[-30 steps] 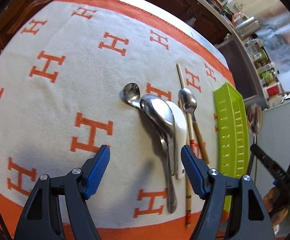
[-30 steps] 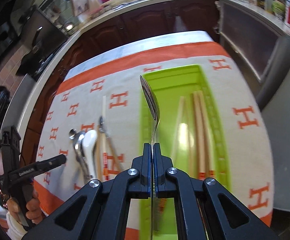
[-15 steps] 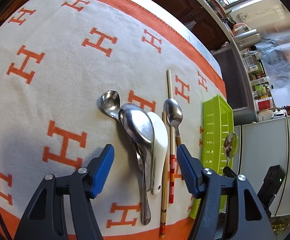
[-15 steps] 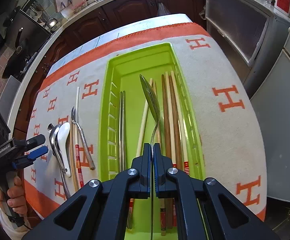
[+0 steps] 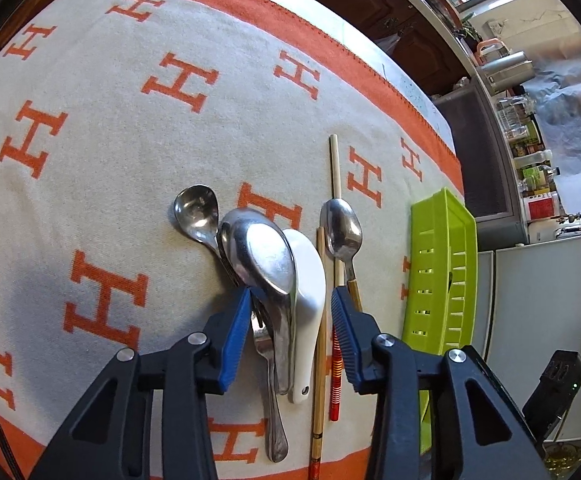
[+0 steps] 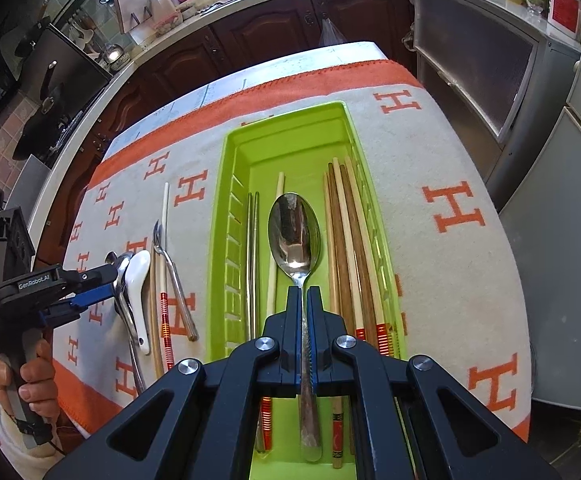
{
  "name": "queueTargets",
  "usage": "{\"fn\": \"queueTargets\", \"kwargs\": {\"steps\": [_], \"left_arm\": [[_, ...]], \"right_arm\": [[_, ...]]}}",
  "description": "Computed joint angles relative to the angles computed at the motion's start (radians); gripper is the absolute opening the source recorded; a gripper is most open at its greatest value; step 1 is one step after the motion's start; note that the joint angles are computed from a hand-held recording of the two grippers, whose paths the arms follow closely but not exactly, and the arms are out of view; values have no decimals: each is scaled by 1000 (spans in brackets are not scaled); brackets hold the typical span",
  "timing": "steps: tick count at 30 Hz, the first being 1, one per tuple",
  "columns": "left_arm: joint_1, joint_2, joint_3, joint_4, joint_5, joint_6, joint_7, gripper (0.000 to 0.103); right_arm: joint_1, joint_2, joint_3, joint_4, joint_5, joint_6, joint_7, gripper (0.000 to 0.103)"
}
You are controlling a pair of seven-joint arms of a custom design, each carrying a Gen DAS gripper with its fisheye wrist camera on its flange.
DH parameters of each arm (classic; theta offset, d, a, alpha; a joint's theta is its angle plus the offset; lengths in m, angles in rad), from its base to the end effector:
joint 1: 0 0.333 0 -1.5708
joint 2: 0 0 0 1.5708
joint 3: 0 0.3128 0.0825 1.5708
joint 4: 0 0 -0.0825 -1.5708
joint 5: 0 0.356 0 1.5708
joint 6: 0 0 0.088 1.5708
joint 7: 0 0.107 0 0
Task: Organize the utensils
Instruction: 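Carry the silver spoon into the green tray and open the right tool, then grasp the large silver spoon with the left tool while the right withdraws from the tray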
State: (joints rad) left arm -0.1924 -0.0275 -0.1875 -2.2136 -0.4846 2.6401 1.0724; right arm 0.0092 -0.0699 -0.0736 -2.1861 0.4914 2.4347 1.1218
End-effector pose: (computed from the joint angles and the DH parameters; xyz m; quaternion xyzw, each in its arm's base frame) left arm 0.5025 -0.1884 0.4496 0.8262 -0.4949 0.2591 0.0737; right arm 0.5238 -0.0331 0.4628 -0.7055 0.6660 -0.0377 0.2395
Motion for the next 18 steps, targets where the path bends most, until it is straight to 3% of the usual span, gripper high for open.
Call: {"fn": "queueTargets", "kwargs": {"steps": [3, 5, 6, 8, 11, 18], "left_arm": [[6, 14, -2, 26, 105, -44, -79, 35], [10, 24, -3, 46, 183, -78, -146, 22], [11, 29, -4, 55, 216, -88, -170, 21], [13, 33, -6, 61, 220, -85, -169, 7], [11, 44, -11, 91, 289, -111, -215, 5], [8, 33, -18, 91, 255, -94, -179, 4]], "right_arm": [[2, -7, 0, -9, 7, -2, -6, 3], [3, -9, -1, -12, 16, -2, -10, 3], [3, -8, -2, -12, 20, -4, -13, 3], [2, -8, -3, -12, 26, -3, -18, 3], [2, -10, -4, -15, 34, -1, -28, 3], [8, -23, -4, -20, 66, -26, -68, 3]]}}
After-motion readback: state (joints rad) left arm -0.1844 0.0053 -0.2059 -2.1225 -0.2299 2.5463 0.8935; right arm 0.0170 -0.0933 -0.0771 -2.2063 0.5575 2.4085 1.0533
